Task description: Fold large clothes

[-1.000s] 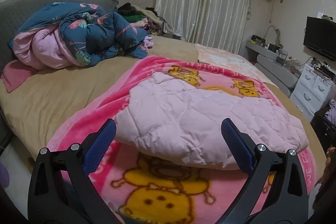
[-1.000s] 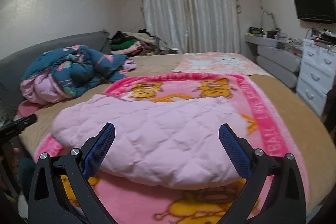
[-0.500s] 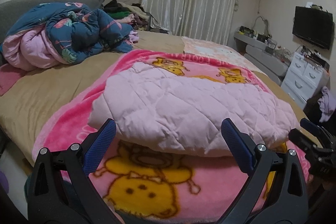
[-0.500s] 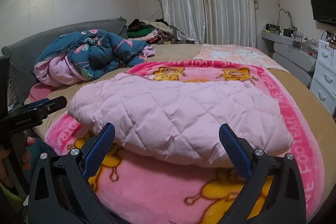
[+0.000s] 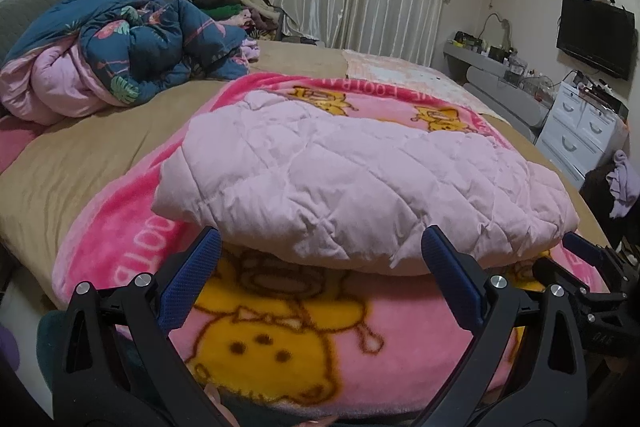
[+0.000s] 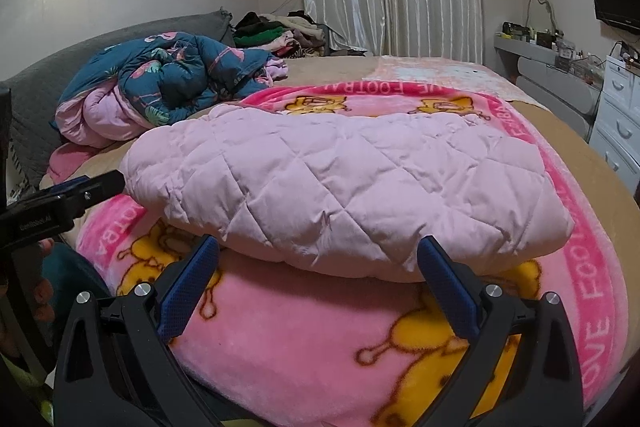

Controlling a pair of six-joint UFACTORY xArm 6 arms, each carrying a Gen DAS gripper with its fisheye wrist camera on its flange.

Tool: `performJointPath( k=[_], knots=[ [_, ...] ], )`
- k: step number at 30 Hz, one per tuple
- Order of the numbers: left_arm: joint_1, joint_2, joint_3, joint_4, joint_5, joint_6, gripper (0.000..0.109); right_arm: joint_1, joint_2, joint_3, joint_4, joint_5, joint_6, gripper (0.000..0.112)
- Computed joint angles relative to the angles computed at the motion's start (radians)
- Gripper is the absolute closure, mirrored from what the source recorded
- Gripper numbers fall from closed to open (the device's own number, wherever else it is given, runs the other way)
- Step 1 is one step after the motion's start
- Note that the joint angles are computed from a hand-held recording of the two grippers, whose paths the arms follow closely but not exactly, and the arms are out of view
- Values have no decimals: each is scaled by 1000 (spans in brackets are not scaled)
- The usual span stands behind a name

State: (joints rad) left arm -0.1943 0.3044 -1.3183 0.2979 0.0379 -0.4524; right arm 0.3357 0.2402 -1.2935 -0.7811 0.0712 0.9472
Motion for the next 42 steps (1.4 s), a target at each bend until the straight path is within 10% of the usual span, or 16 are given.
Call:
performJointPath(
  k=[42],
  knots=[
    [-7,-8,18,-78,11,80,15,-8,-3,0,-66,-2,68,14]
  ],
)
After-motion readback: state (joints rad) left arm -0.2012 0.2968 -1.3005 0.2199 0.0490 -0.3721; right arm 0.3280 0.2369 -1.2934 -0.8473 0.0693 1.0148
